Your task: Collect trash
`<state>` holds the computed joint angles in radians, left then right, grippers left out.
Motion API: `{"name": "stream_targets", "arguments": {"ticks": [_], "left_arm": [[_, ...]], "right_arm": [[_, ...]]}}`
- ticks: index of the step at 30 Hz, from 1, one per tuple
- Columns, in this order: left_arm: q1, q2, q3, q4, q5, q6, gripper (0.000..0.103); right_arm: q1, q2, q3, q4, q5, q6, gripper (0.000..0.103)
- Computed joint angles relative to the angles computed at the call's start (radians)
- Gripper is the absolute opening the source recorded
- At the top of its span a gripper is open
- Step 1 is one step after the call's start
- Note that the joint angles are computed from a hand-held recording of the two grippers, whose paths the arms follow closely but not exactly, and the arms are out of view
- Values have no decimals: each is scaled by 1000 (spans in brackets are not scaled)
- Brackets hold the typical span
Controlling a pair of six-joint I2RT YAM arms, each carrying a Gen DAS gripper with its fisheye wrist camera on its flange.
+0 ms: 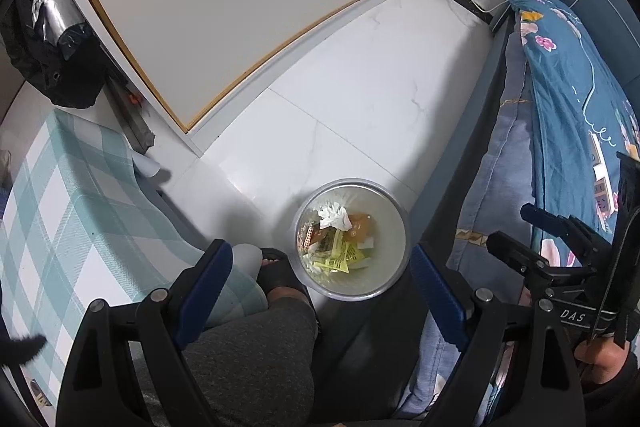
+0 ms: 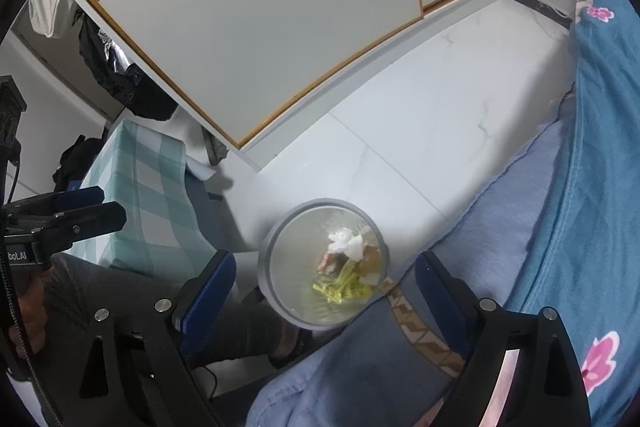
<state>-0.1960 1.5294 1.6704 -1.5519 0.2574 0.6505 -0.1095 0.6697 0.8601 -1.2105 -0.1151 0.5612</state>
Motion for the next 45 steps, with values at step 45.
{"name": "stream_targets", "arguments": {"ticks": [45], "left_arm": [[21, -15, -20, -5, 14, 10, 88]], "right_arm": [[-6, -15, -15, -13, 7, 16, 93]]}}
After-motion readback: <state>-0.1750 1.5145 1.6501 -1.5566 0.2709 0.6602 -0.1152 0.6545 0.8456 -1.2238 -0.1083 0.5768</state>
